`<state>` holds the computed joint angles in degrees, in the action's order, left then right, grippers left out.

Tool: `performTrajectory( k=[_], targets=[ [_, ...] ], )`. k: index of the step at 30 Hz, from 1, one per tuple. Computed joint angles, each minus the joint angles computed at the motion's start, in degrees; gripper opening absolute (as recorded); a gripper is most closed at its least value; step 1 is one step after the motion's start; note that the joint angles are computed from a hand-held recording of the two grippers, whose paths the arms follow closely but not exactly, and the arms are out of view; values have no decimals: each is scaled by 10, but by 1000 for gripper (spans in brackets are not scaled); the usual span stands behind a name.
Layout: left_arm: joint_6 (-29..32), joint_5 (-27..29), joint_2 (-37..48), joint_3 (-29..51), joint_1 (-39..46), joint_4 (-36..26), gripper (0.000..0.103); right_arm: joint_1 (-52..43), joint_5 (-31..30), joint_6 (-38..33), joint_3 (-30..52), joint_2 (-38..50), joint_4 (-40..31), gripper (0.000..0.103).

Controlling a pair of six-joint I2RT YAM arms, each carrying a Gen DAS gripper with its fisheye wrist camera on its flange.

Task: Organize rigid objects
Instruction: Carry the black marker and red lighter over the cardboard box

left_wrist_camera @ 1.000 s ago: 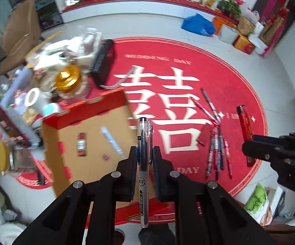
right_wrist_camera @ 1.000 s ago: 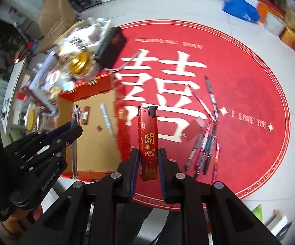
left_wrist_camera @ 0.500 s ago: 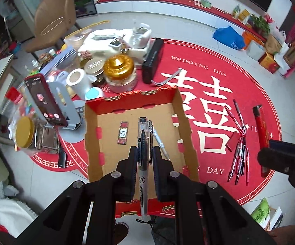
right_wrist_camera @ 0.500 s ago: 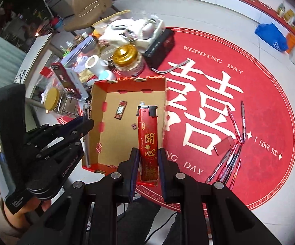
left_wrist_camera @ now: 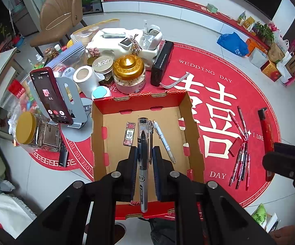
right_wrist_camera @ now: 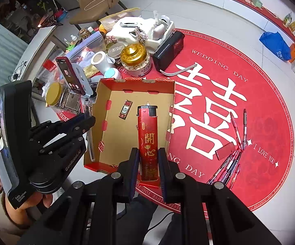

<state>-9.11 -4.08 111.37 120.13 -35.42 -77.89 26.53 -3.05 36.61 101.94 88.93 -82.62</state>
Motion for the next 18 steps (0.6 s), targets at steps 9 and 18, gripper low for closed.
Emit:
performTrajectory(
  k=[9,18],
  targets=[
    [-9,-4,-15,-26,3,11,16,2,-12,-3,5,11,-3,20],
    [-13,-3,-20,-39,6,16,16,2,-12,-4,9,11,-8,20]
  ],
)
